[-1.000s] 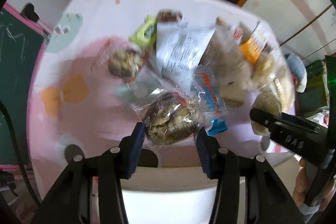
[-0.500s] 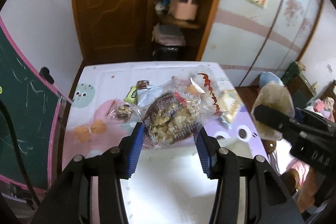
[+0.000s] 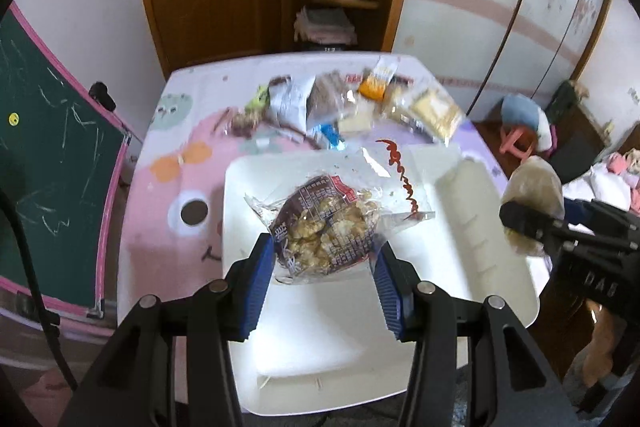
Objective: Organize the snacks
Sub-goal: 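Carry both packets over the white tray and open both tools to drop them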
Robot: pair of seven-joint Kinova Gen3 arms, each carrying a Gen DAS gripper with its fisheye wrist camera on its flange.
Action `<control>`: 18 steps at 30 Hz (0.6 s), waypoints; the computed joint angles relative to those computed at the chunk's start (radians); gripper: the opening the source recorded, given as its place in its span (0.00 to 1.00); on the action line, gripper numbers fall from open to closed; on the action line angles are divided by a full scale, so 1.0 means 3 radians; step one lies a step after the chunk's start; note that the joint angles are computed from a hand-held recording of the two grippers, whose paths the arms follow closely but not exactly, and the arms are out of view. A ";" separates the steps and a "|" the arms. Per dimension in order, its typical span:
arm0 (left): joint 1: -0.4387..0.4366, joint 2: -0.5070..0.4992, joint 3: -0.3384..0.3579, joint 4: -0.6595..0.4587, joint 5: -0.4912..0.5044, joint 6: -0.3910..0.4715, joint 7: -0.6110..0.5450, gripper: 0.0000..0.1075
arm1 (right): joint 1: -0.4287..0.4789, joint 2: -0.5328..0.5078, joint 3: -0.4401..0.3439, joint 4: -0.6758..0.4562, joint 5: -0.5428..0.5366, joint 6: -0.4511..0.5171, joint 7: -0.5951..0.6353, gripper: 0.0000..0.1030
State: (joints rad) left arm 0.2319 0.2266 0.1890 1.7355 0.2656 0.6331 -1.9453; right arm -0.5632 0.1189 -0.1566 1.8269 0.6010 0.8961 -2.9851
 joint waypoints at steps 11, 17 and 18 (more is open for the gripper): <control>0.0150 0.0130 -0.0042 -0.0098 -0.0274 0.0111 0.0346 0.78 | 0.0124 0.0045 0.0023 0.0020 -0.0406 -0.0136 0.0226 0.54; 0.0139 0.0121 -0.0026 -0.0081 -0.0283 0.0081 0.0352 0.78 | 0.0155 0.0085 0.0047 0.0009 -0.0542 -0.0229 0.0414 0.57; 0.0146 0.0121 -0.0030 -0.0081 -0.0294 0.0080 0.0364 0.78 | 0.0113 0.0085 0.0062 0.0007 -0.0488 -0.0213 0.0378 0.60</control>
State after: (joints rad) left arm 0.2756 0.2629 0.1801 1.7113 0.1773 0.6570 -1.8361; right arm -0.5294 0.1443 -0.1380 1.8290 0.4547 0.8322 -2.8715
